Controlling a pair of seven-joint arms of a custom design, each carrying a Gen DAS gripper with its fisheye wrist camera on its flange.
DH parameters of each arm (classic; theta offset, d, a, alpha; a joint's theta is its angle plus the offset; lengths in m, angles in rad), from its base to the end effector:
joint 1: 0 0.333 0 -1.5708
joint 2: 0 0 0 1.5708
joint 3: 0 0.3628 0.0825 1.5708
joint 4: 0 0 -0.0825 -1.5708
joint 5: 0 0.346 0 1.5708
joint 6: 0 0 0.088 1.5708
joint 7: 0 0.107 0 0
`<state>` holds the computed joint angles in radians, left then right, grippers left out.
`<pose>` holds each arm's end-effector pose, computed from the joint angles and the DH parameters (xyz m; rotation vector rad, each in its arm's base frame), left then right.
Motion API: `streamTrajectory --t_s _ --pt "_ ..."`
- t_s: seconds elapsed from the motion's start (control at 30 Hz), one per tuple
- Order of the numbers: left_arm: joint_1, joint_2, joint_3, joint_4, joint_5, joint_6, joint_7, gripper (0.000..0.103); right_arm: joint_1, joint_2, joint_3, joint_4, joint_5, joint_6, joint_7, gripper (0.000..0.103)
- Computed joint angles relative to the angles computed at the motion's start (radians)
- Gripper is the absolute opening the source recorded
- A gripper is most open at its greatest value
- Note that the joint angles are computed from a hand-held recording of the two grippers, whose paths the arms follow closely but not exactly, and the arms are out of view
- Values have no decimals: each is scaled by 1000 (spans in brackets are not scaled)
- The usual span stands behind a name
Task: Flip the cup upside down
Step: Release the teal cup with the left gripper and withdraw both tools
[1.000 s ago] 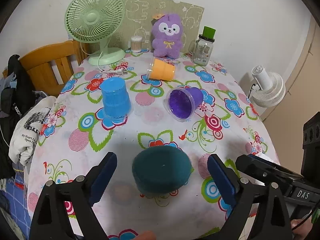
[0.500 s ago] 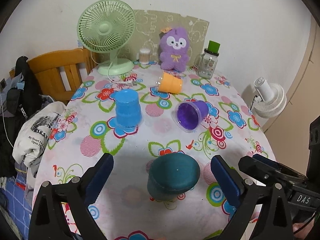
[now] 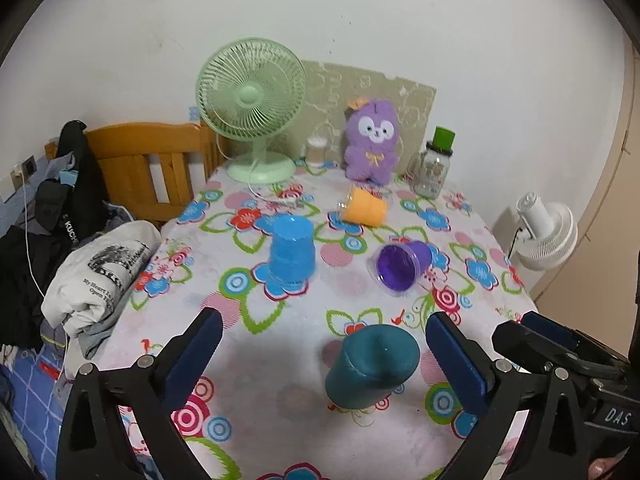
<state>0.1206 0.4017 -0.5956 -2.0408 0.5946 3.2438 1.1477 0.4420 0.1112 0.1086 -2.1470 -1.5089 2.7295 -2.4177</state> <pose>0.5518 -0.2912 0.4501 -1.2902 2.2556 -1.1578 0.4469 0.3166 0.4467 -1.2270 1.9268 -0.5755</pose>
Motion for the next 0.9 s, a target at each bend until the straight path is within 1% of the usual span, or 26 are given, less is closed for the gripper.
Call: streamTrajectory --t_s 0.13,0.3,0.6,0.73,0.8,0.87,0.9 --pt "24 -13 -10 -19 6 26 -11 103 15 -1 9 13 21 -31 -32 90" --pt "10 -34 30 -40 43 60 -59 103 32 -9 17 16 40 -81 -58 90" --pt "1 -43 63 -46 113 80 -128 103 43 0 19 31 37 -91 -75 90" --pt "-3 -45 71 -45 132 81 -149 103 46 1 18 34 38 -99 -77 90" --pt "5 -45 66 -45 142 82 -155 103 49 0 19 33 42 -111 -81 90" --pt "-15 -47 91 -45 150 94 -161 103 51 -2 20 30 47 -123 -89 90" --pt "-41 -52 123 -47 152 107 -165 103 51 -2 20 30 48 -124 -91 90"
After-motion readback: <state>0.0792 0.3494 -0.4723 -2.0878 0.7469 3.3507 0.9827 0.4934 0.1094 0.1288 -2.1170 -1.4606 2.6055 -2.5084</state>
